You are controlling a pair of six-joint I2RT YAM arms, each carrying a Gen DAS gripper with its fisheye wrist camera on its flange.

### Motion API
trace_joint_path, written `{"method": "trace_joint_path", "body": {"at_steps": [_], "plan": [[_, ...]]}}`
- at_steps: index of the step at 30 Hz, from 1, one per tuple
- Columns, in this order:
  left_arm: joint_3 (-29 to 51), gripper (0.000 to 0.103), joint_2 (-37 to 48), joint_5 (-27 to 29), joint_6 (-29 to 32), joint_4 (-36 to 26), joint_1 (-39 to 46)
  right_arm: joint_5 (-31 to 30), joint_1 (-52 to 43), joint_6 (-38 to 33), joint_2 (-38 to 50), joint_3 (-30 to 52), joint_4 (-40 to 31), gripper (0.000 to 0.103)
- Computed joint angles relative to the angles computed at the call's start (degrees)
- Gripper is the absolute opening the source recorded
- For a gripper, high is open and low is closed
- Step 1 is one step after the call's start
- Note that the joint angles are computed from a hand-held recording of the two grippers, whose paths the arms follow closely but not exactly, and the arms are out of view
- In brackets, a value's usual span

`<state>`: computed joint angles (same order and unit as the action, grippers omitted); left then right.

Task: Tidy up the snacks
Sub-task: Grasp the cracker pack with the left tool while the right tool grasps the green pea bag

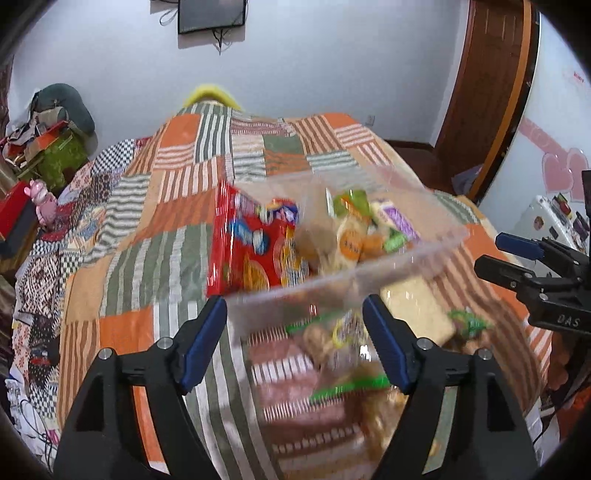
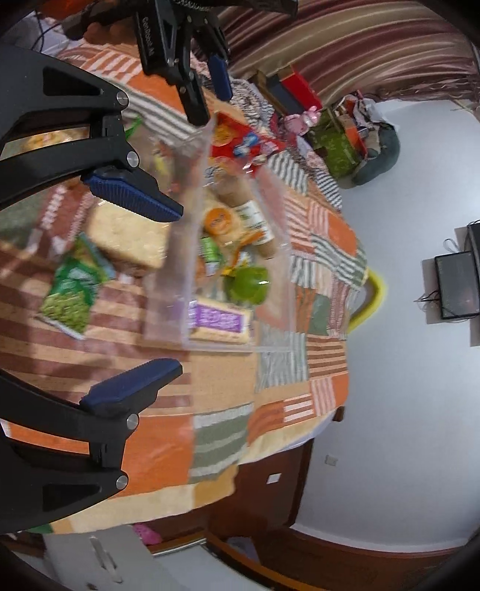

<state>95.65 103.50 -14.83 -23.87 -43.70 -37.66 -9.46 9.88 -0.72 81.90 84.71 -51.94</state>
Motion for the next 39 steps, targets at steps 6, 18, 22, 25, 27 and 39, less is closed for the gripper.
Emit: {"method": "trace_joint_path", "body": {"at_steps": [6,18,22,25,27,39], "plan": [[-4.8,0.079,-1.1,2.4,-2.5,2.0,-1.4,0.3,-0.5,-0.3,-1.7,-5.7,-1.5,0.074],[-3.1,0.081,2.9,4.5,-5.8,3.2,-3.8,-0.4,-1.2,-1.9,-6.7,-12.8,-2.7,0.074],[-0.3,0.081,6.0,2.5,-5.6,2.3,-4.4,0.4,-0.6,-1.2,-5.5,-13.2,-1.4,0.074],[2.0,0.082,8.6,1.6,-5.6,1.2,-4.1,-0.2,-0.8,-0.2,-4.1,-13.0,-0.8,0.073],[1.8,0.082,9.3,2.3,-5.8,1.7,-3.6,0.2,-0.5,0.0,-3.4,-12.9,-0.5,0.073],[-0.9,0.082,10.9,5.7,-6.8,4.8,-2.0,-0.3,-0.6,-0.5,-3.9,-14.6,1.6,0.039]]}}
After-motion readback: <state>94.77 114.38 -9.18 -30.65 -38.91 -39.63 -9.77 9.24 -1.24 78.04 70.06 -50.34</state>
